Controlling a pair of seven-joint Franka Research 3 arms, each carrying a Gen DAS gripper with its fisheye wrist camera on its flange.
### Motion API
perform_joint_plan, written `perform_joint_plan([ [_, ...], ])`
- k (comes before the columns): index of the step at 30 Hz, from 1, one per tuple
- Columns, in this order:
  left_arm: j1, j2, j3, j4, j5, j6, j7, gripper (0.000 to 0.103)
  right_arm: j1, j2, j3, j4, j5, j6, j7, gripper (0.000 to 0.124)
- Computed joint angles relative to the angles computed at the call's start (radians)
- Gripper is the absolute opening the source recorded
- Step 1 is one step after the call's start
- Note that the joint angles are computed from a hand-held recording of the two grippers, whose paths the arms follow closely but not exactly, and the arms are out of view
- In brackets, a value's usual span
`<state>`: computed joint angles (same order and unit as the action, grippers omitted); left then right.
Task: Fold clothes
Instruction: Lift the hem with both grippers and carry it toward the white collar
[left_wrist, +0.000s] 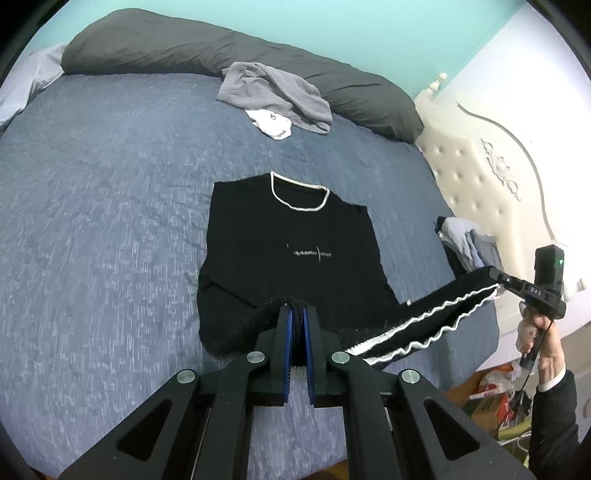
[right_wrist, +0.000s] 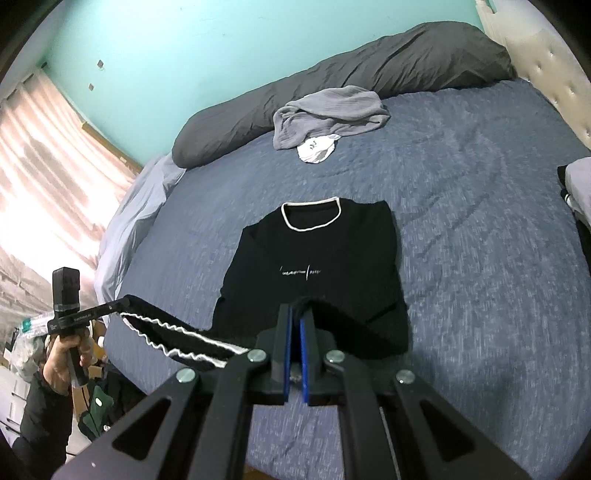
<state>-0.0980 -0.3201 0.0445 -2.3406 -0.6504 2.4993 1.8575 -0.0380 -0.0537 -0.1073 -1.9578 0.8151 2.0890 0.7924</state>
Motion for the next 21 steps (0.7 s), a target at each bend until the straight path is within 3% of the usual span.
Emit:
perform_joint_plan([
  [7, 0.033, 0.15, -0.011, 0.14, -0.044, -0.013, 0.023, 0.006, -0.011, 0.139, 0.02, 0.141, 0.001, -0.008, 0.048, 0.003],
  [21, 0.17, 0.423, -0.124, 0.4, -0.051, -0.038, 0.006, 0.006, -0.046, 0.414, 0.093, 0.458, -0.05, -0.028, 0.174, 0.003],
])
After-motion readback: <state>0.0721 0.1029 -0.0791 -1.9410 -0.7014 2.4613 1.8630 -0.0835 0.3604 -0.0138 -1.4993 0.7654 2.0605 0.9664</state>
